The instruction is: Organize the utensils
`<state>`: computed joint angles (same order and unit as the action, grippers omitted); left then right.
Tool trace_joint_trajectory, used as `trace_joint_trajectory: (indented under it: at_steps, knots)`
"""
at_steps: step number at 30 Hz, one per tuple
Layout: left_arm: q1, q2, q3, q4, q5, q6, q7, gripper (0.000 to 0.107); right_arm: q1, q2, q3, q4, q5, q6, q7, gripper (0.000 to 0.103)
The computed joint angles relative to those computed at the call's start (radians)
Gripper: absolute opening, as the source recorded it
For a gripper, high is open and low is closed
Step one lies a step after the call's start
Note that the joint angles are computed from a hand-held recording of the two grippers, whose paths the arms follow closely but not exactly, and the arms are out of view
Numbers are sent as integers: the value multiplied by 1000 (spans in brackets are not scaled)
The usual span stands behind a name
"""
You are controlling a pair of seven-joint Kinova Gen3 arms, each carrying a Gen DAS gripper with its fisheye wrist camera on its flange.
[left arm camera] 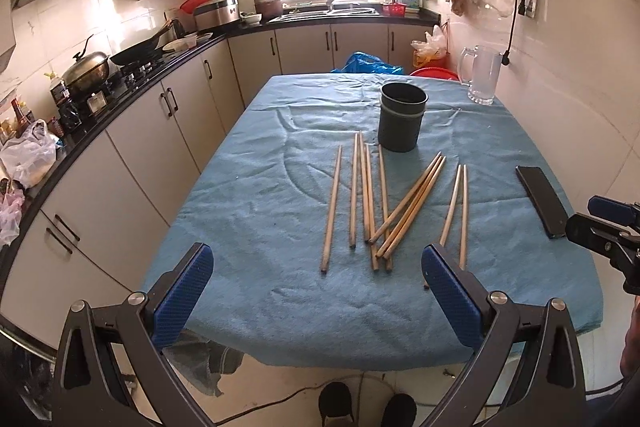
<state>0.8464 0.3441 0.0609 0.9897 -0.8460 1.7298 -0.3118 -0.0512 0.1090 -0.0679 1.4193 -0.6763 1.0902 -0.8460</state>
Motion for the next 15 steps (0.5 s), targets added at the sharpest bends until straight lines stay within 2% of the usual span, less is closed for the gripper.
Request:
trace_joint_trajectory:
  at_steps: [15]
  knots:
    - [-21, -12, 9, 29, 30, -11, 32, 103, -15, 27, -13, -27, 35, 19, -20, 90]
